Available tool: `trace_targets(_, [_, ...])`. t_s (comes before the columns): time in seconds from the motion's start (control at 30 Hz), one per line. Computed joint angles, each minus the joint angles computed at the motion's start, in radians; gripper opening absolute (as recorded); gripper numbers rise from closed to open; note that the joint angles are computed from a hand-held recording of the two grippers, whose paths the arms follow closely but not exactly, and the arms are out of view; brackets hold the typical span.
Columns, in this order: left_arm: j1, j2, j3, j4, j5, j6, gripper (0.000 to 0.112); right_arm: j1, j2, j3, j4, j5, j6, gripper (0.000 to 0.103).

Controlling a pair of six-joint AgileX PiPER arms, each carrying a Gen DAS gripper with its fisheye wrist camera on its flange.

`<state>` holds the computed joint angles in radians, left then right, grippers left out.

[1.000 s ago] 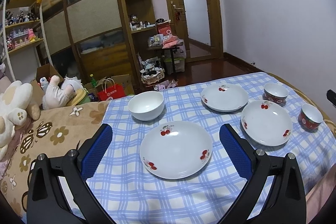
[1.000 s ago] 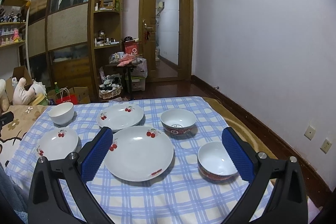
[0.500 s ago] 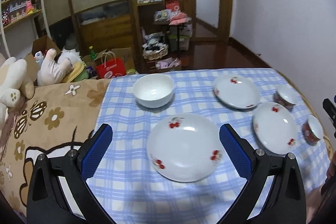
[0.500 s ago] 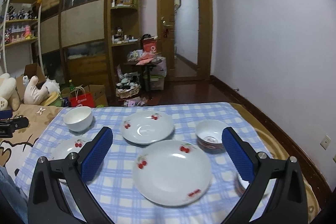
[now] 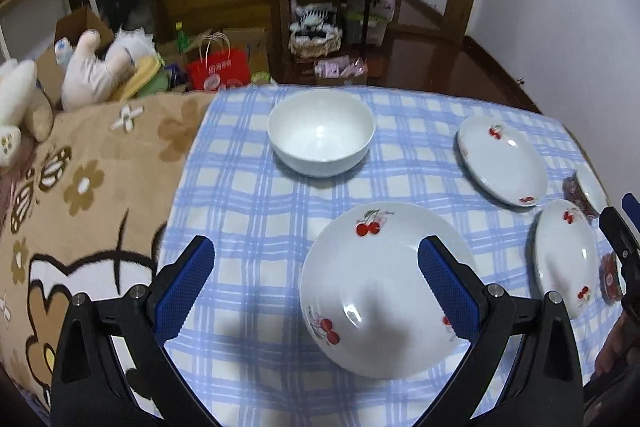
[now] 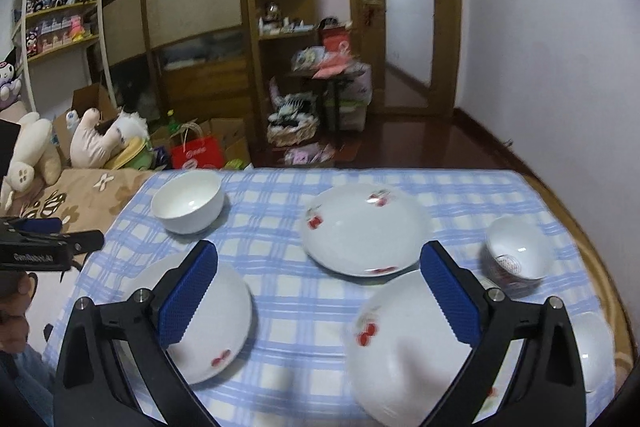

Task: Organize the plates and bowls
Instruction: 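Close the left gripper on the large cherry plate rim while the right gripper grips its opposite rim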

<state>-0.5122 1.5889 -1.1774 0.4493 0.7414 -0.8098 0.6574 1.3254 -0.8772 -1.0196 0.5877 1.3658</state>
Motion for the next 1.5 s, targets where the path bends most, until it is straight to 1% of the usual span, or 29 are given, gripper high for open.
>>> trace_targets(0.03, [0.013,0.018,-0.003,-0.025,-0.008,0.025,0.100,-0.007,0.034,-0.017,0.014,-0.018,-0.004,0.103])
trace_targets(0.07, [0.033,0.040,-0.010,-0.083,-0.018,0.082,0.100,-0.019,0.060,-0.029,0.034,-0.042,-0.014,0.102])
trace_targets(0.1, [0.044,0.057,-0.015,-0.115,-0.024,0.109,0.100,-0.028,0.084,-0.039,0.048,-0.062,-0.018,0.100])
trace_targets(0.23, [0.060,0.115,-0.034,-0.141,-0.017,0.127,0.100,-0.060,0.188,-0.088,0.144,-0.124,-0.067,0.095])
trace_targets(0.3, [0.076,0.139,-0.041,-0.176,-0.018,0.156,0.100,-0.072,0.218,-0.101,0.197,-0.144,-0.101,0.090])
trace_targets(0.43, [0.106,0.192,-0.060,-0.243,0.006,0.203,0.100,-0.100,0.284,-0.124,0.329,-0.193,-0.199,0.085])
trace_targets(0.5, [0.118,0.217,-0.071,-0.286,0.021,0.243,0.100,-0.103,0.302,-0.128,0.373,-0.205,-0.238,0.080])
trace_targets(0.63, [0.121,0.252,-0.082,-0.317,0.044,0.272,0.099,-0.101,0.348,-0.151,0.498,-0.200,-0.360,0.075])
trace_targets(0.7, [0.123,0.258,-0.075,-0.335,0.041,0.282,0.099,-0.104,0.361,-0.159,0.564,-0.198,-0.425,0.065])
trace_targets(0.73, [0.125,0.264,-0.074,-0.342,0.041,0.289,0.097,-0.110,0.374,-0.166,0.627,-0.196,-0.487,0.062])
trace_targets(0.77, [0.123,0.271,-0.072,-0.334,0.039,0.281,0.092,-0.115,0.384,-0.168,0.667,-0.198,-0.523,0.051])
trace_targets(0.8, [0.120,0.274,-0.069,-0.326,0.037,0.269,0.084,-0.120,0.392,-0.171,0.710,-0.196,-0.561,0.035])
trace_targets(0.87, [0.124,0.290,-0.078,-0.352,0.047,0.291,0.076,-0.137,0.411,-0.177,0.833,-0.200,-0.675,0.026])
trace_targets(0.93, [0.128,0.301,-0.082,-0.382,0.053,0.316,0.060,-0.149,0.412,-0.159,0.913,-0.228,-0.747,0.026])
trace_targets(0.97, [0.130,0.307,-0.084,-0.387,0.055,0.322,0.056,-0.149,0.412,-0.156,0.928,-0.234,-0.761,0.025])
trace_targets(1.03, [0.134,0.315,-0.086,-0.396,0.056,0.327,0.041,-0.154,0.414,-0.153,0.985,-0.238,-0.818,0.018])
trace_targets(1.13, [0.146,0.317,-0.094,-0.407,0.064,0.327,0.033,-0.171,0.422,-0.153,1.153,-0.242,-0.974,0.011])
trace_targets(1.2, [0.159,0.314,-0.100,-0.417,0.069,0.326,0.029,-0.171,0.430,-0.163,1.137,-0.225,-0.959,0.006])
trace_targets(1.23, [0.165,0.311,-0.102,-0.419,0.073,0.328,0.027,-0.170,0.433,-0.166,1.128,-0.218,-0.952,0.006])
trace_targets(1.27, [0.175,0.308,-0.106,-0.429,0.078,0.334,0.026,-0.175,0.431,-0.164,1.152,-0.217,-0.977,0.006])
trace_targets(1.33, [0.209,0.299,-0.107,-0.484,0.077,0.375,0.025,-0.176,0.427,-0.167,1.153,-0.203,-0.978,0.006])
trace_targets(1.4, [0.236,0.286,-0.081,-0.547,0.063,0.416,0.024,-0.167,0.419,-0.168,1.103,-0.190,-0.936,0.006])
trace_targets(1.5, [0.245,0.266,-0.049,-0.586,0.048,0.448,0.024,-0.150,0.391,-0.151,1.016,-0.177,-0.854,0.006])
